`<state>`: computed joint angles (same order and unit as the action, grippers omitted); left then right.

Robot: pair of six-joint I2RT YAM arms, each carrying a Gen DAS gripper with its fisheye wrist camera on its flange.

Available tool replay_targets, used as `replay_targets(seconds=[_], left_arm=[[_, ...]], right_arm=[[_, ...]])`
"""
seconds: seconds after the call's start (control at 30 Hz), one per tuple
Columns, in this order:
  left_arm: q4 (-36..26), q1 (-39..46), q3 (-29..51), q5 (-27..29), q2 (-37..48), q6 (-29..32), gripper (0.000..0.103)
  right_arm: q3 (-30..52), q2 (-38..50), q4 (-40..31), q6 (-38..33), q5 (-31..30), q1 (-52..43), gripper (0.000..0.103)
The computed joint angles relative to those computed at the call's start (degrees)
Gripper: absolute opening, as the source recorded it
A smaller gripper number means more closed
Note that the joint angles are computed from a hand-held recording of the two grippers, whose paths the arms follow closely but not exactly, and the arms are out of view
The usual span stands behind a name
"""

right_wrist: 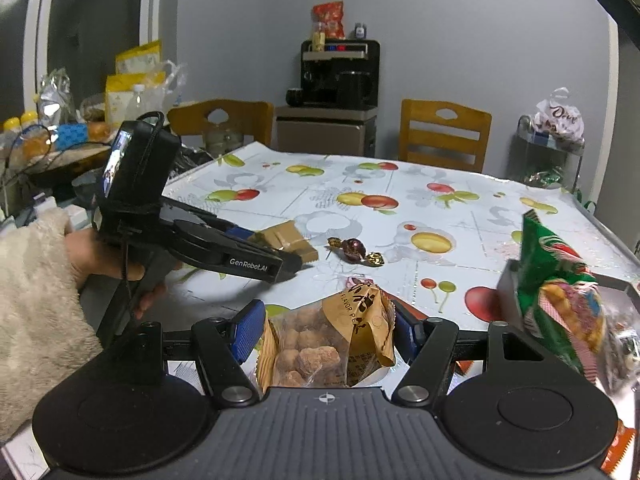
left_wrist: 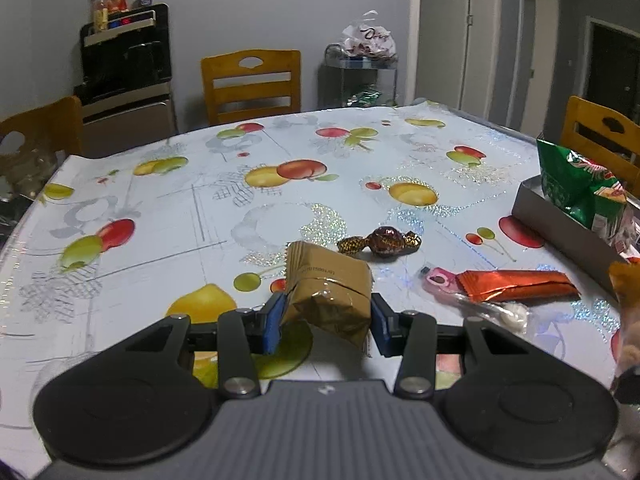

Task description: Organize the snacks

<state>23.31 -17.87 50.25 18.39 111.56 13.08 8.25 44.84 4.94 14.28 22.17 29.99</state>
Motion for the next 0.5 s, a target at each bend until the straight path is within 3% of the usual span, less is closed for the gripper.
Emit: replay_targets(seconds=[0.2,0.5], left_arm=[[0.0,-0.7,-8.1,-0.5,-9.3,-0.1,0.042],[-0.9,0.0,-21.8,1.9,-25.5,0.3,0.042]], right_arm=[[-1.2,-9.0,-6.4,-1.1,-2.6,-1.2,0.065],[-2.2,-15.1,-9.5,-2.3,-4.8,-1.4,0.065]])
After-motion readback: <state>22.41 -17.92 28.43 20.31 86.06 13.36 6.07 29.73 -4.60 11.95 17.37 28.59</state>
